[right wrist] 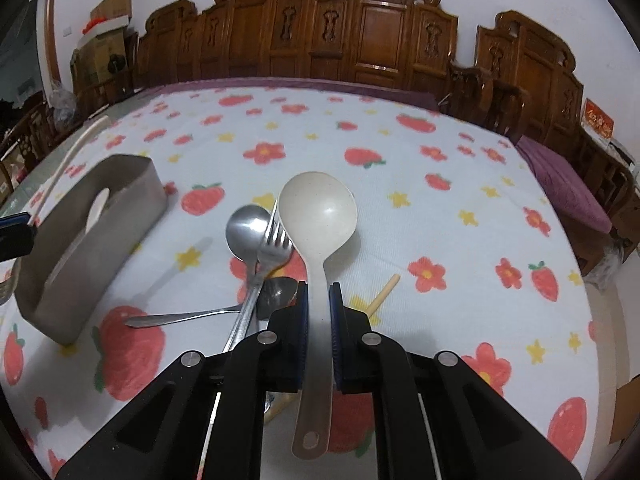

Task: Organize utensils
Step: 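Carry the white fork into the tray and open the left gripper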

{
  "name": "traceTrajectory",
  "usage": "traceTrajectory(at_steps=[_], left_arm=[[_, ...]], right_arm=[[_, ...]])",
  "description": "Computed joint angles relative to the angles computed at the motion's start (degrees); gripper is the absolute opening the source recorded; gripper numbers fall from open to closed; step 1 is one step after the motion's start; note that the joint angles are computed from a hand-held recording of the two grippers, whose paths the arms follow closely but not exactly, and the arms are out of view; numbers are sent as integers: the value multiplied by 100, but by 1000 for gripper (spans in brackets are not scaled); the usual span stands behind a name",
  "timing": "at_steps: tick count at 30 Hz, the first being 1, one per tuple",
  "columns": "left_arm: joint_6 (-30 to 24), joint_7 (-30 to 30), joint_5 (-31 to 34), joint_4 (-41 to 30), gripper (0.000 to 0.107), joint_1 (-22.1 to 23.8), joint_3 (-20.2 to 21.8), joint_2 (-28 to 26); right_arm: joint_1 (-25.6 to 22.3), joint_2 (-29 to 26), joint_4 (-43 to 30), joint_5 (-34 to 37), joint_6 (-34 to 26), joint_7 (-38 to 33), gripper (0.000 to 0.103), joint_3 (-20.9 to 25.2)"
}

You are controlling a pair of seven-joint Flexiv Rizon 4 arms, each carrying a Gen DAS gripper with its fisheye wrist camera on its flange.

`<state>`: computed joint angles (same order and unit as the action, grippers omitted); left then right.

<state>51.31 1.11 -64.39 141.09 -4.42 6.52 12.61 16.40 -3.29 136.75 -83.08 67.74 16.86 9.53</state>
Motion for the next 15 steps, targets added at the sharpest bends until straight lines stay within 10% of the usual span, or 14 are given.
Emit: traceTrajectory(at_steps=[15], left_arm=[[255, 143, -155, -128, 6, 190, 103, -45]], right_arm=[[376, 248, -91, -83, -289, 240, 11, 291]])
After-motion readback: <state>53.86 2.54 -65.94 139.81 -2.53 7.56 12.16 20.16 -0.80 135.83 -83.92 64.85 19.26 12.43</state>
